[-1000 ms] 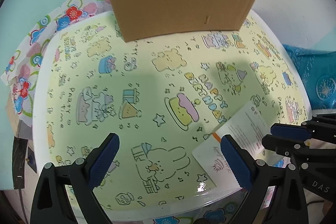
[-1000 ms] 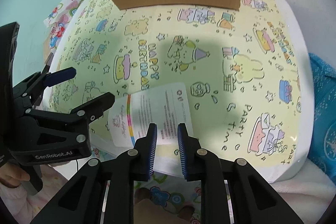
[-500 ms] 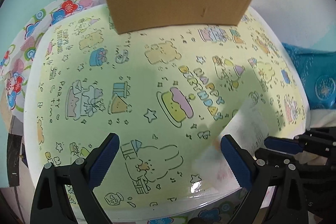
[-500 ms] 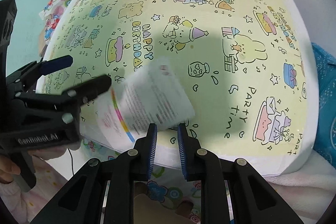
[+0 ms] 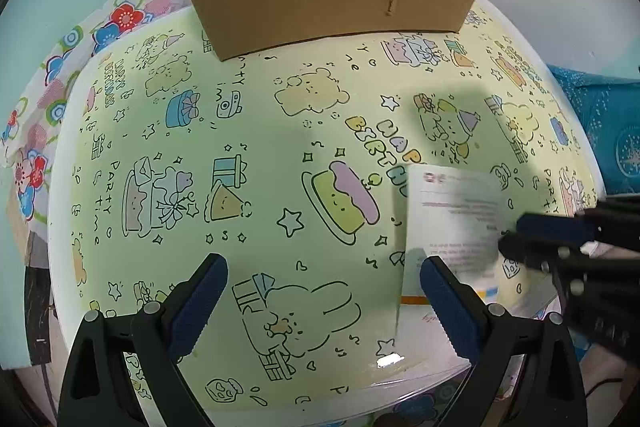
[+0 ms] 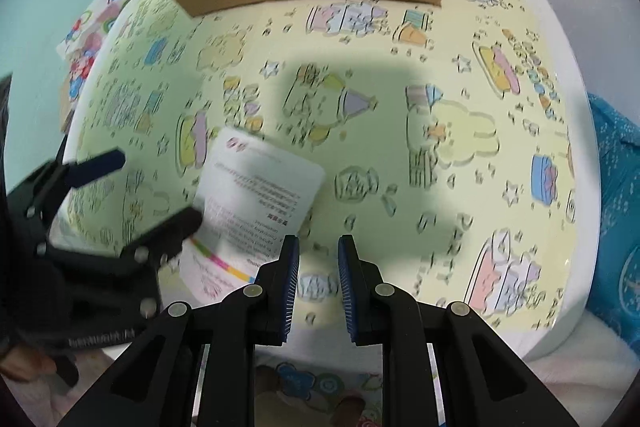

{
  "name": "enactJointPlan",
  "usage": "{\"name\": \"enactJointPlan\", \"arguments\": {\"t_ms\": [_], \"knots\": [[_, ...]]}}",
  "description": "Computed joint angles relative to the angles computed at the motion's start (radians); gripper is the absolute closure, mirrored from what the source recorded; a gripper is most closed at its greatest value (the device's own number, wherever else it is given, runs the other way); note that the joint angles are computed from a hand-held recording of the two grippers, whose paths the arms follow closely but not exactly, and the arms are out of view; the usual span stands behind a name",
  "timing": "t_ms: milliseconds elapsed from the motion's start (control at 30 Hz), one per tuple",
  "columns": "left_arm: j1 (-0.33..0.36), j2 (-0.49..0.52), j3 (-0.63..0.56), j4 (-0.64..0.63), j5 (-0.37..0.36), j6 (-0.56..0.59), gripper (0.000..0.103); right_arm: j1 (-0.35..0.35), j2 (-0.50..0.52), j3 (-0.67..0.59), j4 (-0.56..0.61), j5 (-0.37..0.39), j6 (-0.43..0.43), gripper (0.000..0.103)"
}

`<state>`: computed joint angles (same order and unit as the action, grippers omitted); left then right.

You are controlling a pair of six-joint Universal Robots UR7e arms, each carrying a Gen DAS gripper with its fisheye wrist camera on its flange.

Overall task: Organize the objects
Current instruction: 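Slide the right gripper under the white card and pinch its edge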

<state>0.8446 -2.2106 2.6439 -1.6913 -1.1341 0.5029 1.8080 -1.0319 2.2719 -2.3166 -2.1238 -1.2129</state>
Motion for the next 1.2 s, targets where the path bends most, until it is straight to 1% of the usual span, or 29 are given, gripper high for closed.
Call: {"name": "enactJointPlan", "arguments": {"t_ms": [133,300,367,467,500,533,567,600,633,667,700,767,833,933,1000,1033,1133,1200], "knots": [[0.003,0.013,-0.003,0.006,-0.018,-0.008,0.005,0.024,0.032,-0.006,-0.033,0.020,0.006,0.081],[-0.010,0.015,0.003,0.011,-0.035,-0.021,0.005,0.046,0.047,0.006,-0.075,0.034,-0.014,0.081],[0.000,0.028,-0.002,0.000,-0.034,-0.018,0.005,0.049,0.042,0.007,-0.068,0.039,-0.016,0.080],[0.021,0.032,-0.012,-0.005,-0.026,-0.016,0.005,0.059,0.037,0.014,-0.073,0.023,-0.024,0.079],[0.027,0.035,-0.015,-0.006,-0.024,-0.015,0.005,0.063,0.034,0.016,-0.072,0.018,-0.026,0.075],[0.034,0.040,-0.021,-0.006,-0.024,-0.014,0.005,0.065,0.035,0.019,-0.077,0.013,-0.028,0.065],[0.041,0.040,-0.026,-0.005,-0.025,-0.010,0.005,0.066,0.033,0.020,-0.074,0.010,-0.032,0.057],[0.044,0.036,-0.029,-0.006,-0.024,-0.007,0.005,0.067,0.026,0.020,-0.066,0.015,-0.031,0.041],[0.048,0.034,-0.033,-0.011,-0.021,-0.002,0.005,0.066,0.018,0.018,-0.050,0.026,-0.031,0.027],[0.050,0.030,-0.035,-0.017,-0.014,0.004,0.005,0.064,0.007,0.015,-0.030,0.042,-0.036,0.023],[0.057,0.037,-0.037,-0.035,-0.004,0.013,0.005,0.063,-0.006,0.016,-0.017,0.056,-0.041,0.021],[0.064,0.021,-0.040,-0.028,0.008,0.015,0.005,0.068,-0.022,0.023,-0.013,0.062,-0.057,0.021],[0.085,0.032,-0.052,-0.032,0.011,0.017,0.005,0.074,-0.029,0.034,-0.023,0.055,-0.064,0.021],[0.121,0.055,-0.067,-0.054,0.026,0.028,0.005,0.063,-0.042,0.043,-0.012,0.038,-0.070,0.021],[0.162,0.098,-0.082,-0.092,0.036,0.043,0.005,0.057,-0.044,0.045,0.002,0.023,-0.084,0.021],[0.173,0.100,-0.086,-0.091,0.038,0.047,0.005,0.055,-0.045,0.049,-0.003,0.021,-0.090,0.021],[0.177,0.095,-0.081,-0.098,0.057,0.063,0.005,0.063,-0.044,0.073,-0.040,0.012,-0.109,0.021],[0.178,0.101,-0.081,-0.098,0.056,0.066,0.005,0.069,-0.037,0.084,-0.050,0.006,-0.112,0.021]]}}
